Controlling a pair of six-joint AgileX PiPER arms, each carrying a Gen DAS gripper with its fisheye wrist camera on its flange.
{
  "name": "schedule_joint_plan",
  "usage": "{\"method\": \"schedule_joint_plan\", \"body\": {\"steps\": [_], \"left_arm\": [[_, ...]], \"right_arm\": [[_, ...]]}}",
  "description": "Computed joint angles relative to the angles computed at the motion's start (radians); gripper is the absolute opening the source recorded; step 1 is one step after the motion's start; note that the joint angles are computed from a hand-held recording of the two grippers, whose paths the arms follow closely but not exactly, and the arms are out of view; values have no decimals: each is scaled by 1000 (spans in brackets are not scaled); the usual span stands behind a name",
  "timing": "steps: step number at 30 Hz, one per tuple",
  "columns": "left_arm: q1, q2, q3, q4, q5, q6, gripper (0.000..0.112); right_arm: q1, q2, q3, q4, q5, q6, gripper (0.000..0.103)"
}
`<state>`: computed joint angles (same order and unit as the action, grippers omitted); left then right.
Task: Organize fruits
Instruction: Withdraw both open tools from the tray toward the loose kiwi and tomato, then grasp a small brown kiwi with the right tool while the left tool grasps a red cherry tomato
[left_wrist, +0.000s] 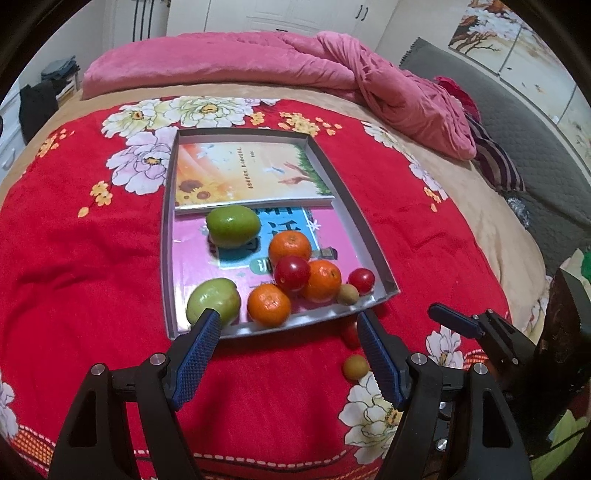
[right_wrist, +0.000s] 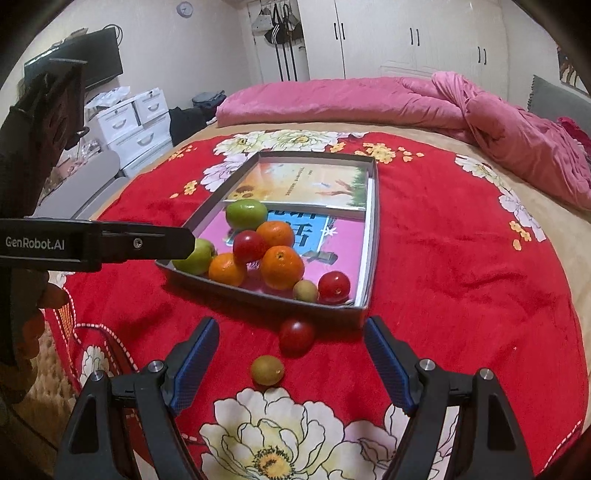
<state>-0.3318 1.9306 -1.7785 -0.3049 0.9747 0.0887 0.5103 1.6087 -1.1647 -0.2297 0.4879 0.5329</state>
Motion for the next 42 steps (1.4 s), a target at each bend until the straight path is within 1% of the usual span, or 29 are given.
{"method": "schedule_joint_plan", "body": {"steps": [22, 30, 33, 36, 38, 39, 40, 42], "left_arm": [[-45, -29, 49, -14, 8, 21, 77], [-45, -17, 52, -12, 18, 15, 77], [-44, -8, 53, -20, 22, 15, 77], [-42, 9, 55, -34, 27, 19, 77], [-43, 19, 54, -38, 29, 19, 77], [-43, 23, 55, -43, 30, 22, 77], [-43, 28, 57, -47, 31, 23, 77], [-42, 39, 56, -53, 35, 24, 77]], "right_arm": [[38, -21, 58, -24, 11, 64, 80], [40, -4, 76, -1, -19, 68, 80], [26, 4, 90, 57, -47, 32, 80], [20, 25, 90, 81, -62, 14, 74], [27, 44, 83, 63, -63, 18, 63], [31, 50, 83, 56, -68, 16, 60], [36, 58, 80, 39, -68, 24, 54], [34, 73, 76, 74, -79, -12, 48]]}}
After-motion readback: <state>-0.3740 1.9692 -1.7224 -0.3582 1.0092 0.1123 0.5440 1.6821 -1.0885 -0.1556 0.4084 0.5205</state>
